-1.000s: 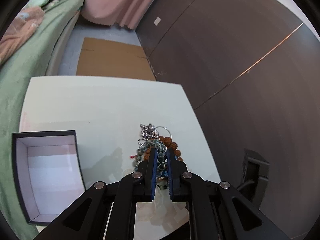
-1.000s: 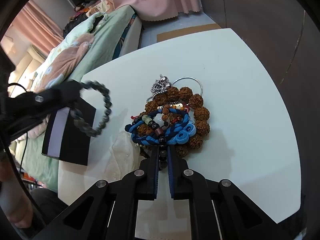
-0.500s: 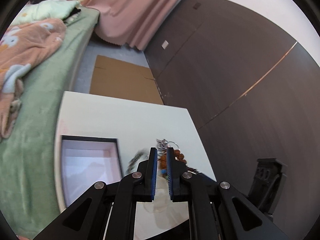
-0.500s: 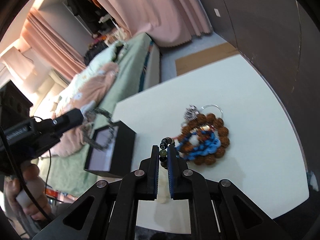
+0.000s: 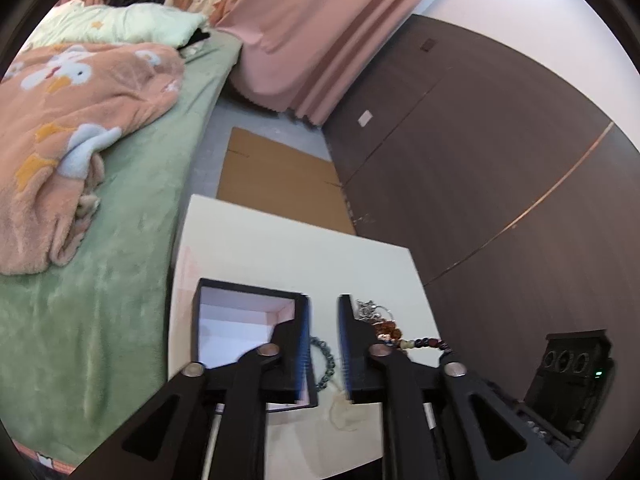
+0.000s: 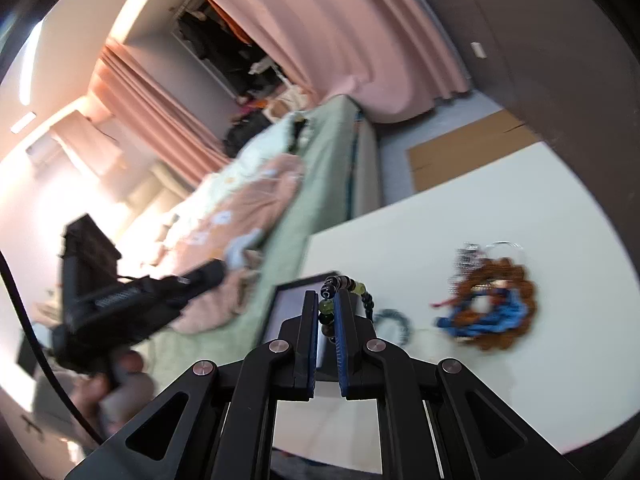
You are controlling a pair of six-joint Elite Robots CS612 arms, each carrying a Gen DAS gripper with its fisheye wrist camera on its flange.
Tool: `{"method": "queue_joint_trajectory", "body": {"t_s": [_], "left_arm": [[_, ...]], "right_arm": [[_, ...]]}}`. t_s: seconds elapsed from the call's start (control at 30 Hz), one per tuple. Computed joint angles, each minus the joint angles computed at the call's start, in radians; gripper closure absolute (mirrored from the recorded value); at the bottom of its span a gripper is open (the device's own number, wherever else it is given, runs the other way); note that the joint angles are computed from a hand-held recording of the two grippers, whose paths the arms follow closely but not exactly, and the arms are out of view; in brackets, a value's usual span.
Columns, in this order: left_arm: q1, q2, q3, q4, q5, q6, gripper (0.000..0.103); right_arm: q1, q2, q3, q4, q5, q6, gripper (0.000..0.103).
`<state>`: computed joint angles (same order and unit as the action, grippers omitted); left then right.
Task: Organize jewelry
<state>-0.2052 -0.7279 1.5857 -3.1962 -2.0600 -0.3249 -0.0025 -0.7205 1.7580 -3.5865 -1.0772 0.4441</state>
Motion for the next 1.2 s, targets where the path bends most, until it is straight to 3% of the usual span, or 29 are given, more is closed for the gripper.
{"method": "queue_joint_trajectory", "body": {"t_s": [0.03, 0.1, 0.13, 0.27, 0.33, 0.37, 0.4, 0.43, 0.47, 0.53, 0.7, 0.93, 1.07, 1.2], "left_arm": [[0.003, 0.004, -0.004, 0.009, 0.001, -0.014, 0.052], [0.008, 0.008, -0.005, 0.001, 0.008, -0.043, 0.029], [0.010, 0.010, -0.005, -0.012, 0.015, -0.062, 0.024], [0.019, 0.014, -0.009, -0.030, 0.032, -0.105, 0.024], [0.021, 0.016, -0.011, -0.027, 0.042, -0.123, 0.024], [0.022, 0.016, -0.012, -0.024, 0.050, -0.129, 0.024], [0.022, 0.016, -0.013, -0.019, 0.060, -0.133, 0.024], [0.022, 0.016, -0.014, -0.015, 0.069, -0.134, 0.024], [0.022, 0.017, -0.015, -0.009, 0.075, -0.135, 0.024], [0.021, 0.020, -0.020, 0.002, 0.083, -0.134, 0.024], [0.014, 0.028, -0.035, 0.041, 0.107, -0.118, 0.024], [0.001, 0.049, -0.066, 0.096, 0.119, -0.080, 0.024], [-0.001, 0.057, -0.077, 0.109, 0.123, -0.079, 0.024], [-0.001, 0.058, -0.078, 0.114, 0.119, -0.078, 0.024]], "right_arm": [[0.001, 0.006, -0.010, -0.009, 0.022, 0.009, 0.094], [0.008, 0.016, -0.037, 0.000, 0.056, 0.009, 0.094], [0.011, 0.020, -0.046, 0.008, 0.062, 0.002, 0.094], [0.023, 0.045, -0.120, 0.076, 0.189, -0.033, 0.094], [0.033, 0.046, -0.161, 0.204, 0.216, -0.091, 0.093], [0.037, 0.047, -0.181, 0.274, 0.214, -0.116, 0.085], [0.042, 0.047, -0.198, 0.336, 0.178, -0.137, 0.075], [0.048, 0.045, -0.202, 0.356, 0.125, -0.147, 0.072], [0.058, 0.039, -0.204, 0.381, 0.031, -0.176, 0.072], [0.068, 0.032, -0.212, 0.453, -0.071, -0.223, 0.072], [0.067, 0.056, -0.248, 0.636, -0.174, -0.223, 0.072], [0.081, 0.094, -0.307, 0.775, -0.261, -0.291, 0.072], [0.091, 0.111, -0.327, 0.784, -0.318, -0.337, 0.092], [0.064, 0.105, -0.306, 0.761, -0.244, -0.274, 0.093]]}}
